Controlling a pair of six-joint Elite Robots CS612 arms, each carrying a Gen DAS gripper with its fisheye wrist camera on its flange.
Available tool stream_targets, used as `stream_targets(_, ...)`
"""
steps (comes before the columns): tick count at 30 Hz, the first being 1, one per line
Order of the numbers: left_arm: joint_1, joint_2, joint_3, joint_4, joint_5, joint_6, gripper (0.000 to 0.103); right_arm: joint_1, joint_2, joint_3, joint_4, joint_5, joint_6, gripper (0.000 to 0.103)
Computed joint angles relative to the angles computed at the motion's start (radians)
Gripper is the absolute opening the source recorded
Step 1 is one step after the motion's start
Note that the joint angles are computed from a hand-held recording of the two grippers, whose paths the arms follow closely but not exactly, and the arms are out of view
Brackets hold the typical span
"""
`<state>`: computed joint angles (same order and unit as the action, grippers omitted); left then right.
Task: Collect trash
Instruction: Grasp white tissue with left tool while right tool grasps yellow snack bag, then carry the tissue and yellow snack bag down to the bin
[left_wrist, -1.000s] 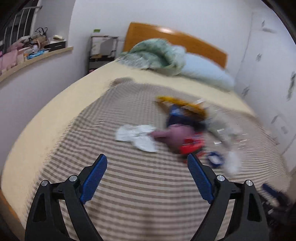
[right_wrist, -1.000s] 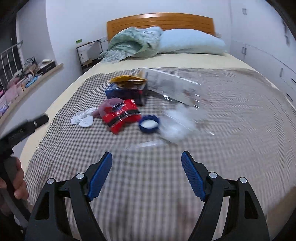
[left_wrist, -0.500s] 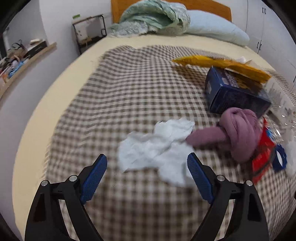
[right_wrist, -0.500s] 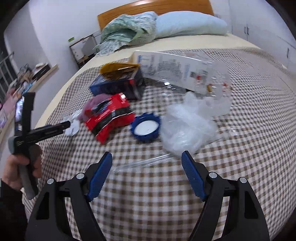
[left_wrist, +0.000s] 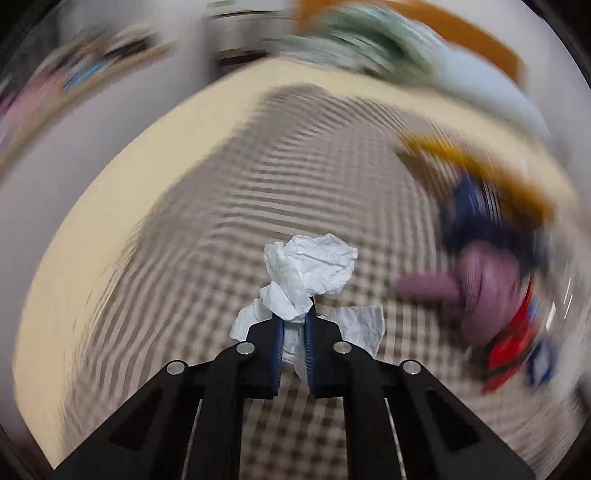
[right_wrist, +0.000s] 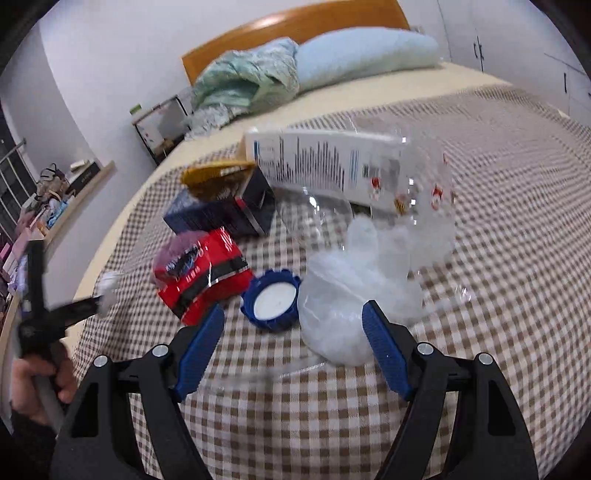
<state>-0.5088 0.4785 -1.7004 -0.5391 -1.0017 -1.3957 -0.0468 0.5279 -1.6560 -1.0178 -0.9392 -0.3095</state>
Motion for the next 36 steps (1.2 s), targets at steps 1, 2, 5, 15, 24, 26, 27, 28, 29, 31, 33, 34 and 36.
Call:
stream_targets(1, -0.008, 0.0, -0.012, -0.005, 0.015, -0.06, 0.008, -0.001, 0.005, -0.005, -0.014, -0.001, 0.003, 0.074)
stream_targets(2, -0.018, 0.001, -0.026, -0.03, 0.035, -0.078, 0.008, -0.003, 0.005, -0.006, -0.011, -0.002, -0.004, 0.074)
stream_targets(5, -0.032, -0.004, -0.04, -0.07, 0.101, -0.026, 0.008, -0.014, 0.016, -0.031, -0.05, 0.041, -0.039, 0.074)
stream_targets(15, -0.004, 0.038, -0.107, -0.202, 0.028, 0.029, 0.008, 0.121, -0.028, 0.06, -0.324, -0.206, -0.432, 0.074)
stream_targets(24, 0.028, 0.073, -0.155, -0.277, -0.018, 0.028, 0.008, 0.268, -0.175, 0.394, -0.339, -0.463, -0.554, 0.051)
stream_targets(26, 0.032, 0.075, -0.161, -0.27, -0.017, 0.024, 0.008, 0.276, -0.215, 0.463, -0.323, -0.477, -0.465, 0.013)
stream_targets(27, 0.034, 0.075, -0.164, -0.266, -0.015, 0.019, 0.008, 0.277, -0.219, 0.467, -0.342, -0.478, -0.43, 0.008)
stream_targets(28, 0.037, 0.078, -0.17, -0.266, -0.016, 0.011, 0.008, 0.274, -0.224, 0.465, -0.343, -0.455, -0.411, 0.002)
stream_targets(29, 0.038, 0.082, -0.175, -0.268, -0.016, 0.005, 0.008, 0.27, -0.23, 0.457, -0.338, -0.431, -0.402, 0.002)
stream_targets(31, 0.038, 0.085, -0.18, -0.278, -0.017, -0.002, 0.008, 0.265, -0.228, 0.424, -0.357, -0.429, -0.4, 0.001)
stream_targets(33, 0.036, 0.083, -0.175, -0.28, -0.015, 0.012, 0.008, 0.25, -0.232, 0.393, -0.354, -0.408, -0.395, 0.001)
stream_targets(34, 0.031, 0.08, -0.171, -0.283, -0.007, 0.019, 0.008, 0.241, -0.233, 0.379, -0.352, -0.399, -0.392, 0.001)
stream_targets(36, 0.027, 0.076, -0.164, -0.294, -0.006, 0.032, 0.008, 0.213, -0.237, 0.337, -0.317, -0.365, -0.369, 0.001)
